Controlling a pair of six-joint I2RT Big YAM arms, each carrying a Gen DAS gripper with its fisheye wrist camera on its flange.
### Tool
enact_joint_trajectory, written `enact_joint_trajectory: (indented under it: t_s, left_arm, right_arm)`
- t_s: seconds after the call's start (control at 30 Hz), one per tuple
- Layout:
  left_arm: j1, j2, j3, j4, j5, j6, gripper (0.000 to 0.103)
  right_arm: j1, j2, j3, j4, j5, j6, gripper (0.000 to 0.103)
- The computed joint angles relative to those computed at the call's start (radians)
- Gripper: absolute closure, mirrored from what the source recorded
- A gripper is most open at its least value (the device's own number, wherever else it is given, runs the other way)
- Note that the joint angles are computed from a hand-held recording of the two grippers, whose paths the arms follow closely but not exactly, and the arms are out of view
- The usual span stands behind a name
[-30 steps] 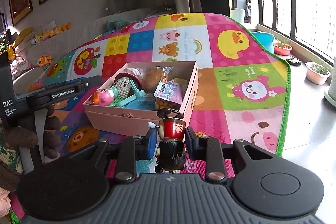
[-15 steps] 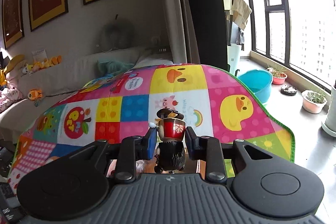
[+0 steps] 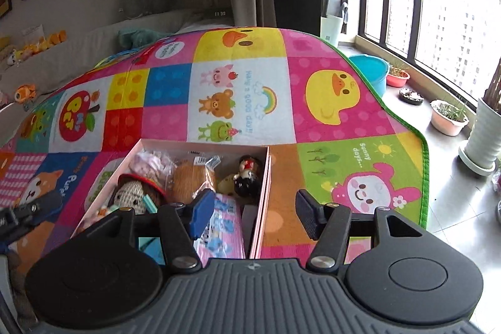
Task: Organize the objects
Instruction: 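Lower the pig toy into the box with left while right drops the doll in, then open both grippers and withdraw them from the pink box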
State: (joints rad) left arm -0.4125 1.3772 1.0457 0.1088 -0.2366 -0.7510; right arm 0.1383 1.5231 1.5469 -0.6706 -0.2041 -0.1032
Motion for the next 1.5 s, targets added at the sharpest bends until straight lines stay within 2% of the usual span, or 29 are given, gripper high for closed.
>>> enact_joint_trajectory:
  t_s: [0.07,0.1,0.17,0.23,0.3,0.37,0.4,0.5,0.57,0.73,0.83,0.93,1.2,1.5]
  left_arm:
    - [0.006,0.004,0.025,-0.040,0.005,-0.015,0.051]
    - [0.011,0.014,0.058,-0.101,0.019,-0.026,0.051]
    - [0.024,0.052,0.158,-0.270,0.071,-0.018,0.051]
    - [0.026,0.116,0.289,-0.455,0.095,0.043,0.051]
    - [0.016,0.181,0.400,-0.591,0.060,0.120,0.051]
    - [0.003,0.247,0.507,-0.741,-0.013,0.152,0.049]
    - [0.000,0.269,0.541,-0.789,-0.035,0.155,0.047]
    - [0.002,0.283,0.569,-0.845,-0.062,0.149,0.034]
    - [0.007,0.277,0.563,-0.858,-0.065,0.150,0.022]
    - [0.016,0.225,0.498,-0.846,-0.152,0.157,0.014]
    - [0.049,0.195,0.447,-0.823,-0.155,0.131,0.004]
    - [0.085,0.163,0.393,-0.777,-0.108,0.100,0.003]
    - [0.117,0.124,0.306,-0.660,-0.074,0.117,0.001]
    - [0.121,0.117,0.285,-0.623,-0.066,0.127,0.001]
  right_arm:
    - [-0.016,-0.034,-0.050,-0.005,-0.041,-0.050,0.044]
    - [-0.021,-0.044,-0.070,-0.011,-0.056,-0.071,0.044]
    - [-0.026,-0.054,-0.109,-0.024,-0.087,-0.120,0.044]
    - [-0.023,-0.062,-0.151,-0.012,-0.101,-0.161,0.044]
    - [-0.017,-0.073,-0.200,0.029,-0.104,-0.188,0.045]
    - [-0.012,-0.084,-0.239,0.071,-0.102,-0.194,0.045]
    - [-0.012,-0.085,-0.249,0.085,-0.104,-0.193,0.045]
    - [-0.014,-0.081,-0.259,0.120,-0.119,-0.178,0.045]
    - [-0.011,-0.071,-0.250,0.135,-0.126,-0.158,0.046]
    - [0.029,-0.053,-0.231,0.142,-0.139,-0.122,0.044]
    - [0.070,-0.041,-0.230,0.172,-0.109,-0.134,0.044]
    - [0.102,-0.020,-0.207,0.170,-0.086,-0.127,0.044]
    - [0.150,-0.002,-0.189,0.171,-0.018,-0.143,0.044]
    - [0.162,0.000,-0.199,0.184,0.016,-0.136,0.043]
